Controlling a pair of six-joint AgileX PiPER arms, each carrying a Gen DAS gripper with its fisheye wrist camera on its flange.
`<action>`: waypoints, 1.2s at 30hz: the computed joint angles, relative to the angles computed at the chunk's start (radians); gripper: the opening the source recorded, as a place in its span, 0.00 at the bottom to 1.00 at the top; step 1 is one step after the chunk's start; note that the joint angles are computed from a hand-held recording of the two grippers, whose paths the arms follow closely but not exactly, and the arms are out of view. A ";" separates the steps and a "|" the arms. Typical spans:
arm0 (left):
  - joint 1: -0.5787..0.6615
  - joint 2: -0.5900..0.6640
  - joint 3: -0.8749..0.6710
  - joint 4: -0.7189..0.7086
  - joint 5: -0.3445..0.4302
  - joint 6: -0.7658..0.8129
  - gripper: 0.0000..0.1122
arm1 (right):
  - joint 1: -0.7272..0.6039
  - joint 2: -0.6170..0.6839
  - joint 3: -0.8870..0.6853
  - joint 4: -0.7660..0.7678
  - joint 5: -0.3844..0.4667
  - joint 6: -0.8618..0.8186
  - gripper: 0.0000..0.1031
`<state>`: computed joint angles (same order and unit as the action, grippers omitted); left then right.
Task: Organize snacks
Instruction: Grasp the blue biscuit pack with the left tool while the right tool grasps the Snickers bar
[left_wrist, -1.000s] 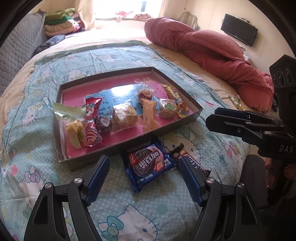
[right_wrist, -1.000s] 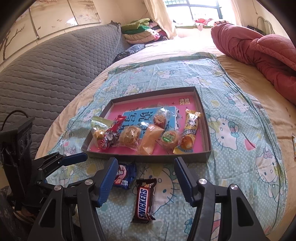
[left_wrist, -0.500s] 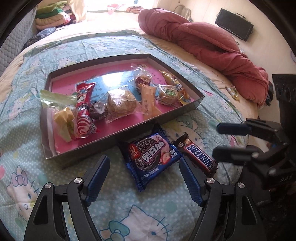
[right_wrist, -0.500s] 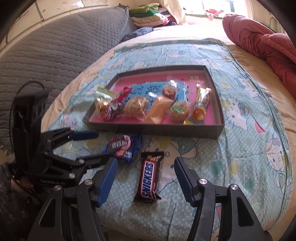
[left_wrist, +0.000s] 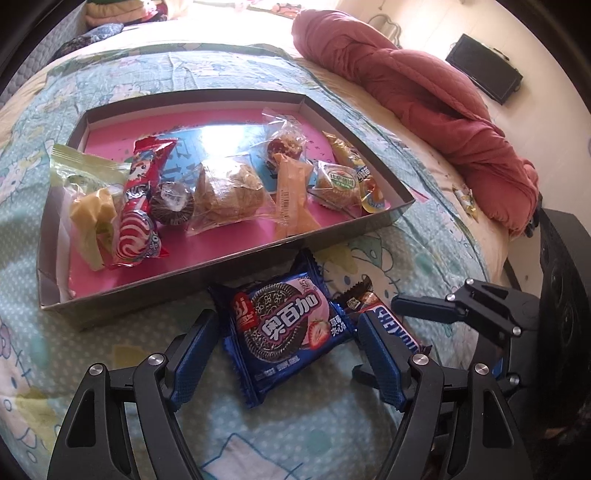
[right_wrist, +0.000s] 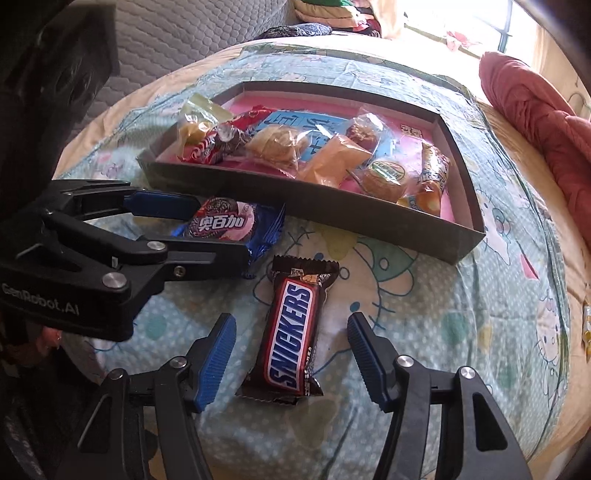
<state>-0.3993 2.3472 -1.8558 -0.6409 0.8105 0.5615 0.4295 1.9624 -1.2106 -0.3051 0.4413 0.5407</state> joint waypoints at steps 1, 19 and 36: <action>-0.007 -0.001 0.001 0.017 -0.011 -0.026 0.70 | 0.000 0.005 0.003 -0.010 -0.006 0.002 0.55; -0.116 0.005 -0.002 0.310 -0.126 -0.392 0.70 | -0.069 -0.025 0.079 -0.181 -0.063 0.156 0.28; -0.115 -0.030 0.031 0.375 -0.145 -0.527 0.53 | -0.186 -0.079 0.141 0.177 -0.183 -0.096 0.28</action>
<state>-0.5143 2.3175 -1.8246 -0.2655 0.6659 0.0342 0.2432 1.8832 -1.0692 -0.1283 0.2586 0.4447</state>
